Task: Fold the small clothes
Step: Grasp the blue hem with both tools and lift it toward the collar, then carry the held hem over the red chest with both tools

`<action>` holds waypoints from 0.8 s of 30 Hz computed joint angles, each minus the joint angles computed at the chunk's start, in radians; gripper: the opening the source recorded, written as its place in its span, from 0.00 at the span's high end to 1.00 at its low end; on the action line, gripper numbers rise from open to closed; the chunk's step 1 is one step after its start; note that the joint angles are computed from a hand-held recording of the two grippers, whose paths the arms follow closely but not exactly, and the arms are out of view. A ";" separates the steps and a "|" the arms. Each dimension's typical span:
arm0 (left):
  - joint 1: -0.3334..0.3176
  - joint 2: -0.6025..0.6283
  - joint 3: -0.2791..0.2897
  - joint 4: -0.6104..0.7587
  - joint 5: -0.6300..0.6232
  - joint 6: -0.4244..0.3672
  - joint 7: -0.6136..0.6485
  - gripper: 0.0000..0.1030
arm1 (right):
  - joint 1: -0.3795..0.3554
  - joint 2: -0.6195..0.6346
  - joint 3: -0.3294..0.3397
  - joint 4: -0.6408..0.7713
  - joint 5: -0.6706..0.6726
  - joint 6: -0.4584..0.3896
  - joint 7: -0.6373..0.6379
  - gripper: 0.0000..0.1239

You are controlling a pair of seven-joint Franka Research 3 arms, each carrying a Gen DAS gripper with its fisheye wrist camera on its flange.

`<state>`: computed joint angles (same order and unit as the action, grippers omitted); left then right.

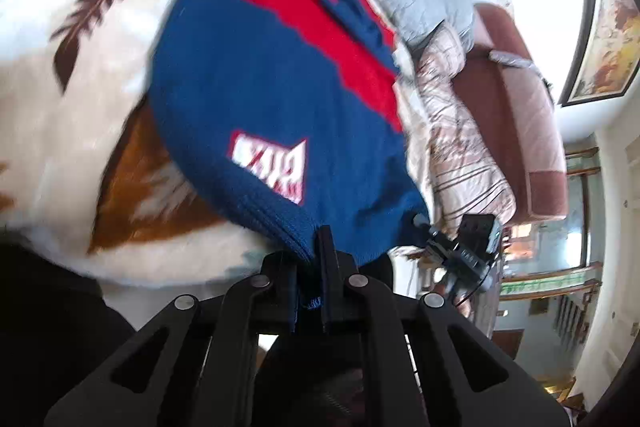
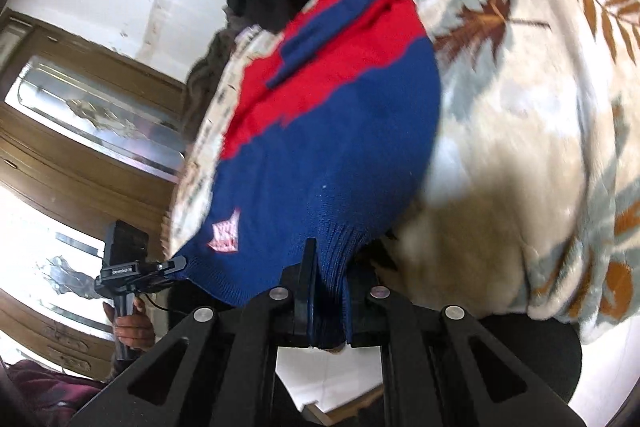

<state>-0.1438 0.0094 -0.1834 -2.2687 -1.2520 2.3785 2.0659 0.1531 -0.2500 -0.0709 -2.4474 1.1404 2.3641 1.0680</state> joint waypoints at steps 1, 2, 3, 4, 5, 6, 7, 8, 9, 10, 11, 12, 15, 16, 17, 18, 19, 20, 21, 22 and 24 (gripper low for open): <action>0.002 0.009 0.002 0.012 -0.017 -0.001 0.008 0.94 | 0.004 0.005 -0.003 0.008 0.023 0.001 -0.011 0.93; 0.005 0.017 0.002 0.023 -0.033 -0.001 0.015 0.94 | 0.005 0.008 -0.005 0.015 0.041 -0.001 -0.021 0.93; 0.008 0.029 0.003 0.035 -0.042 0.000 0.021 0.94 | 0.006 0.013 -0.005 0.022 0.053 -0.001 -0.030 0.93; 0.012 0.046 0.003 0.055 -0.047 0.002 0.022 0.94 | 0.006 0.017 -0.006 0.030 0.064 -0.001 -0.039 0.93; 0.018 0.052 0.002 0.063 -0.056 0.004 0.025 0.94 | 0.006 0.024 -0.007 0.039 0.080 -0.002 -0.050 0.93; 0.022 0.063 0.000 0.078 -0.068 0.011 0.026 0.94 | 0.007 0.033 -0.008 0.051 0.100 -0.002 -0.062 0.93; 0.022 0.077 -0.006 0.096 -0.074 0.026 0.021 0.94 | 0.005 0.040 -0.007 0.060 0.115 0.000 -0.071 0.93; 0.027 0.086 -0.007 0.109 -0.075 0.033 0.021 0.94 | 0.005 0.052 -0.008 0.078 0.141 0.004 -0.087 0.93; 0.030 0.102 -0.010 0.132 -0.076 0.049 0.019 0.94 | 0.004 0.062 -0.006 0.090 0.162 0.009 -0.098 0.93; 0.030 0.116 -0.016 0.149 -0.078 0.069 0.017 0.94 | 0.004 0.077 -0.004 0.109 0.187 0.019 -0.111 0.93; 0.034 0.125 -0.019 0.162 -0.075 0.088 0.016 0.94 | 0.002 0.089 0.000 0.124 0.206 0.028 -0.120 0.93; 0.035 0.139 -0.023 0.182 -0.071 0.116 0.009 0.94 | -0.002 0.103 -0.001 0.142 0.222 0.028 -0.128 0.93; 0.044 0.194 -0.037 0.254 -0.065 0.182 -0.004 0.94 | -0.013 0.164 0.006 0.204 0.277 0.046 -0.144 0.93; 0.047 0.221 -0.043 0.288 -0.053 0.206 -0.014 0.94 | -0.018 0.184 0.010 0.223 0.288 0.049 -0.146 0.93; 0.052 0.245 -0.049 0.318 -0.039 0.225 -0.026 0.94 | -0.024 0.219 0.014 0.258 0.303 0.056 -0.144 0.93; 0.058 0.277 -0.058 0.356 -0.033 0.246 -0.037 0.94 | -0.028 0.242 0.021 0.281 0.315 0.064 -0.147 0.93; 0.066 0.305 -0.068 0.392 -0.028 0.260 -0.041 0.94 | -0.034 0.265 0.027 0.305 0.326 0.069 -0.149 0.93; 0.071 0.325 -0.076 0.416 -0.012 0.276 -0.052 0.94 | -0.040 0.295 0.034 0.336 0.333 0.077 -0.146 0.93; 0.072 0.352 -0.082 0.448 0.012 0.297 -0.071 0.94 | -0.046 0.333 0.041 0.376 0.338 0.086 -0.137 0.93; 0.075 0.383 -0.090 0.486 0.031 0.312 -0.083 0.94 | -0.053 0.370 0.049 0.415 0.343 0.091 -0.130 0.93; 0.070 0.442 -0.091 0.559 0.106 0.331 -0.142 0.94 | -0.067 0.425 0.066 0.473 0.344 0.108 -0.119 0.93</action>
